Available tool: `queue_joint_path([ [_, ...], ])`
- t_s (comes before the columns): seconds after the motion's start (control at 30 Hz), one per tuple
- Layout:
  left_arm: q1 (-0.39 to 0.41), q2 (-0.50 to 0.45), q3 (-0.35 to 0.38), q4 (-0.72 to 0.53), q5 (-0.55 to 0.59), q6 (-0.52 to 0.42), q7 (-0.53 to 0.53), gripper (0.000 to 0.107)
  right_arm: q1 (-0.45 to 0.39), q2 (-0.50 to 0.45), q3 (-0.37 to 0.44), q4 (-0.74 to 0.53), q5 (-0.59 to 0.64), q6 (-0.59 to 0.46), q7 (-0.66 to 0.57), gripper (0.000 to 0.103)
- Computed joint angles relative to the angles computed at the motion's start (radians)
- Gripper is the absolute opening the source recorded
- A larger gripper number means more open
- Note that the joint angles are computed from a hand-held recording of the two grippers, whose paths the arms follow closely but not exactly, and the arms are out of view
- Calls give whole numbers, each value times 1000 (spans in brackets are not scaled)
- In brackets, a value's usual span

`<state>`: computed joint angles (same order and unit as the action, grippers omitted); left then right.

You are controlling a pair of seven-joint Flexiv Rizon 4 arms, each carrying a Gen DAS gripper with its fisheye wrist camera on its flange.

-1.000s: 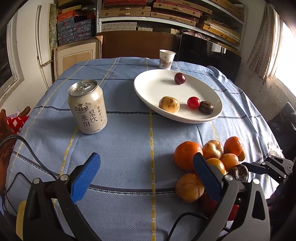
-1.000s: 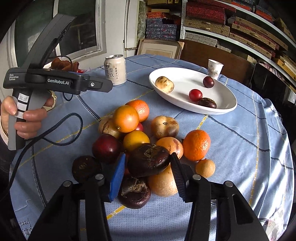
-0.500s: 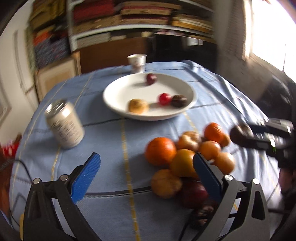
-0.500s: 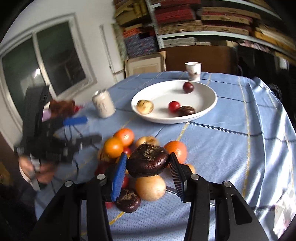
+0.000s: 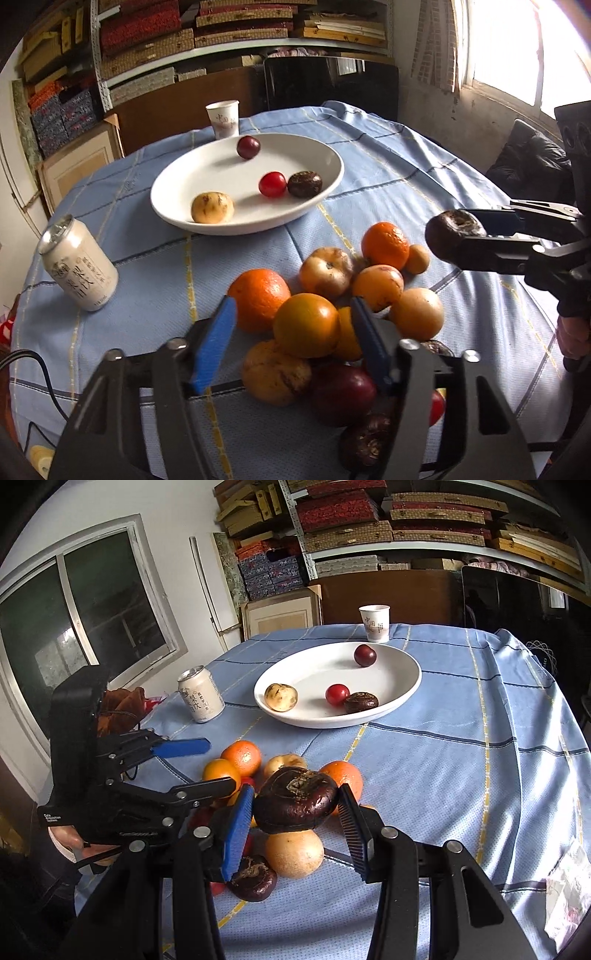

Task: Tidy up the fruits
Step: 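Grasp a dark purple oblong fruit with the right tool while the left tool grasps an orange fruit, then carry both fruits onto the white plate and open both tools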

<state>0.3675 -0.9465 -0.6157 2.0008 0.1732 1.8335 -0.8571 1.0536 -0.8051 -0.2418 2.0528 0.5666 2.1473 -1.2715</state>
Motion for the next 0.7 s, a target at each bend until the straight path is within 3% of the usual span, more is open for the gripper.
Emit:
queue_joint_path([
  [0.2,4,-2,-5,3,-10,-18,10,52,8,1,-6,2,8,0,-6,47],
  [0.37,23,-6,-27,7,-19,-52,29,38,-3,2,8,3,3,6,-5,47],
  [0.7,72,-15,-73,34,-19,-31,32,38,-55,-9,46,-11,-15,3,23,47],
])
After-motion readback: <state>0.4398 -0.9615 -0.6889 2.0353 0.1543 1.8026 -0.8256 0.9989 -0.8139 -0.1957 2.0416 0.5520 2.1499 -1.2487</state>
